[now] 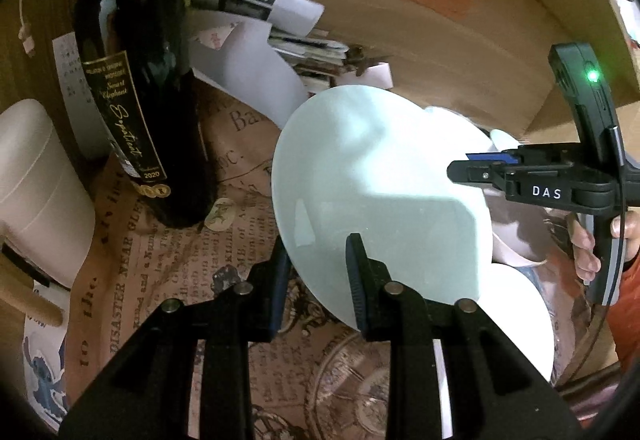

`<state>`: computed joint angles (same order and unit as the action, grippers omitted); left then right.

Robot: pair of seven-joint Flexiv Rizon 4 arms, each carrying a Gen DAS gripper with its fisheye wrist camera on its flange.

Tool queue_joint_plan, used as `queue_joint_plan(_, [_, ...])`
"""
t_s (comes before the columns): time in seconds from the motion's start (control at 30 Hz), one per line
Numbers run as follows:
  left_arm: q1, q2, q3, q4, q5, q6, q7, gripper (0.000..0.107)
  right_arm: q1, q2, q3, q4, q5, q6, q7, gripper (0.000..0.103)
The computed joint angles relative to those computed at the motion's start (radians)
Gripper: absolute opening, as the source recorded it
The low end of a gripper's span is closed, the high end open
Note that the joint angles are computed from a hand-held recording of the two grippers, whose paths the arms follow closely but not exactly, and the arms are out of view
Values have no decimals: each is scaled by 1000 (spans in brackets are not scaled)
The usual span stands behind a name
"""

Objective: Organize plates and bowls
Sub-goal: 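Lift the mint green plate with the left tool, tilting it up, then lower the mint green plate onto the white plate and open the left tool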

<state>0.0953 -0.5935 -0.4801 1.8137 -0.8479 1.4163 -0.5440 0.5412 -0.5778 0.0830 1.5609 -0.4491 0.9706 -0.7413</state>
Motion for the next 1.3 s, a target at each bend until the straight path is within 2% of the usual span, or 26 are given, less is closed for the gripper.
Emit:
queue_joint_plan(0.37, [75,70,-156,121,-167,86,172,28,35,107,-20,151,-101,42,158,22])
queue_joint_plan(0.63, [57,127,-206,183,-362,136,328,28,31,180,-13,273,-194,98,283,22])
queue_joint_plan(1.03, [-60,197,-129,233,-577,126,469,28,17,266,17,414,-303,148,442,22])
queue_joint_plan(1.3, [-159,232,-59,243,-741,126,582,28,8,289,40,475,-323,181,500,22])
